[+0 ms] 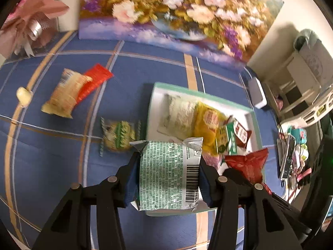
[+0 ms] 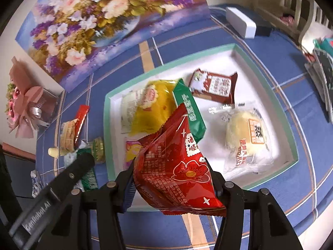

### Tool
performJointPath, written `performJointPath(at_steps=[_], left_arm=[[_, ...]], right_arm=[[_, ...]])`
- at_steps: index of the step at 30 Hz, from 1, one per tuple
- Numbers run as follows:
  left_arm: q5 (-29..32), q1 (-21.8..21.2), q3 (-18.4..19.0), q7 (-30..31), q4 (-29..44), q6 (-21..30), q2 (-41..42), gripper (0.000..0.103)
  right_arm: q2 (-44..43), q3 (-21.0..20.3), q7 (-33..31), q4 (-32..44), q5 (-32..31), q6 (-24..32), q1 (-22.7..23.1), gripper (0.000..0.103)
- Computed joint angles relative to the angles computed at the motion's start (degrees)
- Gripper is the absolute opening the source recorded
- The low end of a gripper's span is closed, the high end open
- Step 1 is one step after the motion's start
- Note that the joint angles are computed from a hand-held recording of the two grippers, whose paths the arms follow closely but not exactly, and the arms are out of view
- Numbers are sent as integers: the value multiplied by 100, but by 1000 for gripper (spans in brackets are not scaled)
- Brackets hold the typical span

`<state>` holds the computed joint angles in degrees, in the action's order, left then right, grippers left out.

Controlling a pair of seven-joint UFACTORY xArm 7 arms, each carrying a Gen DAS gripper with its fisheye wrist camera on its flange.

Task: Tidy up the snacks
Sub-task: 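Lift and carry both held packets over the white tray, then open the left tool to drop the mint-green packet while the right tool releases the red packet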

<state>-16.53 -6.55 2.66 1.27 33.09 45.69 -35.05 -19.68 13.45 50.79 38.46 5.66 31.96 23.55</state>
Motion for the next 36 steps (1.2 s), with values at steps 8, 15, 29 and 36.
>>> performJointPath(at_steps=[8,15,29,36], left_arm=[[-155,-149,-17,27,-16,74,324,52],[-435,-228,23,199,-15,110,551,52],[-270,-260,-236,173,20,99,691,56],[-134,-248,-231,70,82,87,590,66]], right_arm=[[64,-188,-130,-216,307,-74,-25,59],[59,-267,-181,-341,457,-97,-109,59],[5,-285,-135,-351,442,-59,-223,60],[-167,-221,-30,-345,266,-53,-288,60]])
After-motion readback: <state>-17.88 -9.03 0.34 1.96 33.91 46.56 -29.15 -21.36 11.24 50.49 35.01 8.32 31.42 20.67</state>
